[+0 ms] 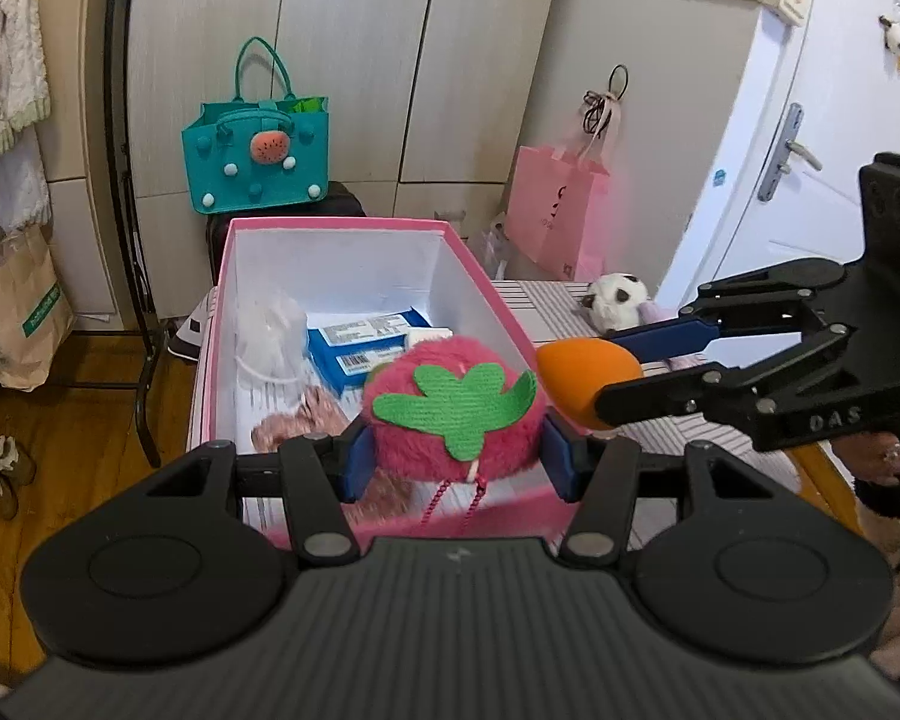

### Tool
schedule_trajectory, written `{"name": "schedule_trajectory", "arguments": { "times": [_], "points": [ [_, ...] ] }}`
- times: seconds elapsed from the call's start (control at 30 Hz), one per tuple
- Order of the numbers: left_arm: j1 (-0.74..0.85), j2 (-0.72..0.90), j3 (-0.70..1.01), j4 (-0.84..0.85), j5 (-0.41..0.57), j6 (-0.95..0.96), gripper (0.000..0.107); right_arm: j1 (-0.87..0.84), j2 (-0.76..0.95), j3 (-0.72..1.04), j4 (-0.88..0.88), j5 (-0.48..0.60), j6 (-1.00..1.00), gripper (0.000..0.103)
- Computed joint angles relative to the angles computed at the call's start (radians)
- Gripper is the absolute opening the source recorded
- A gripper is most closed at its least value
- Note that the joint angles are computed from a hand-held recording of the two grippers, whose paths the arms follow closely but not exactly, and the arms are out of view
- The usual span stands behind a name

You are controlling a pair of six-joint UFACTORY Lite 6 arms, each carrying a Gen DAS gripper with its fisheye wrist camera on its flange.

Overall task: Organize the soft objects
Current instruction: 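Carry the strawberry plush with the left gripper while the right gripper carries the orange ball to the box, then release the strawberry plush and orange ball into the pink box with both grippers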

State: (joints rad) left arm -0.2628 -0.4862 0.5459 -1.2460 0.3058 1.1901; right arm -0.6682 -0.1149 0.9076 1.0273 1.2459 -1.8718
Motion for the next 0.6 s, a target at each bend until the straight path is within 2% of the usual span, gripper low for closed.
{"name": "schedule_trajectory", "arguments": {
  "times": [0.1, 0.17, 0.3, 0.47, 0.53, 0.6],
  "points": [
    [0.030, 0.177, 0.110, -0.086, 0.023, 0.125, 0.054, 0.075, 0.062, 0.047, 0.020, -0.054, 0.013, 0.040],
    [0.041, 0.280, 0.184, -0.073, 0.025, 0.140, 0.054, 0.126, 0.096, 0.067, 0.037, -0.112, -0.004, 0.040],
    [0.055, 0.484, 0.370, 0.092, 0.035, 0.010, 0.054, 0.214, 0.133, 0.074, 0.081, -0.265, -0.062, 0.040],
    [0.034, 0.673, 0.573, 0.430, 0.033, -0.286, 0.054, 0.251, 0.283, 0.205, 0.036, -0.299, 0.049, 0.040],
    [0.035, 0.706, 0.595, 0.522, 0.031, -0.374, 0.054, 0.258, 0.342, 0.261, 0.007, -0.297, 0.118, 0.040],
    [0.049, 0.731, 0.615, 0.524, 0.060, -0.372, 0.054, 0.268, 0.376, 0.300, -0.015, -0.285, 0.155, 0.041]
  ]
}}
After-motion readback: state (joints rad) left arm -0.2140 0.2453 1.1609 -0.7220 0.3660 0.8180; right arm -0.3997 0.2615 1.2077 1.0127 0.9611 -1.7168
